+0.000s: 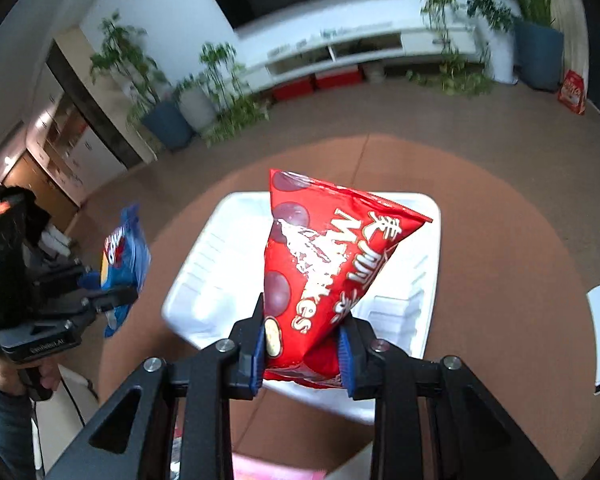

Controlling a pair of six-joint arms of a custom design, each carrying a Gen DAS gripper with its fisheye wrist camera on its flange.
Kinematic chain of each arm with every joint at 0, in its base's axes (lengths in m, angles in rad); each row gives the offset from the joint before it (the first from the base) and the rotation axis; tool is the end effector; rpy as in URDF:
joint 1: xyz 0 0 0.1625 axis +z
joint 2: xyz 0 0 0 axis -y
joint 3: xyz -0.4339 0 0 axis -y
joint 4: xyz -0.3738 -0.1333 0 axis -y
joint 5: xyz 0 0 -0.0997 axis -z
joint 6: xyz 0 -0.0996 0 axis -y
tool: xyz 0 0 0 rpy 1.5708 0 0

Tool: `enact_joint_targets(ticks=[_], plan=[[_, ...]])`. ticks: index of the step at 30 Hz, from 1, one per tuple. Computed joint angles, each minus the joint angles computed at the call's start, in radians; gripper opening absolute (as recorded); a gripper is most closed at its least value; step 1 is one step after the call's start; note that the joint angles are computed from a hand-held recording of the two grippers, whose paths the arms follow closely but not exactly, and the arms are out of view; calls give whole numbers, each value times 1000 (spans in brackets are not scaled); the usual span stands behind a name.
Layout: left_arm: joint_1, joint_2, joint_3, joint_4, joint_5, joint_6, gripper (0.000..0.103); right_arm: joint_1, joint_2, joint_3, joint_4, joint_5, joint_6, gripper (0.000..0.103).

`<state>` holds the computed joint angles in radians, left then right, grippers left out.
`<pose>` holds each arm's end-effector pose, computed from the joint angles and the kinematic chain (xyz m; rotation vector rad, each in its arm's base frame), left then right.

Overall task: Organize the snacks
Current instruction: 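Carry the Tipo bar with the left gripper while the right gripper carries the Mylikes bag to the tray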

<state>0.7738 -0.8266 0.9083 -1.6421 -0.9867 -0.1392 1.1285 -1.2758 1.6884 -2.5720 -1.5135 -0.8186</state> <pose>-0.4158 -0.6695 0.3671 0.8420 2.4546 -0.3400 -0.1341 -0.6078 0.4004 0.5379 -2.6972 0.7198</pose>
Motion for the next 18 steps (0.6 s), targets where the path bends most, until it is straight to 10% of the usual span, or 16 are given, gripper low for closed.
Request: enact_joint_targets(ticks=[18], plan=[[32,97,-50,162,45,-138,27,-6,144,-129,15,-79,-17,32]])
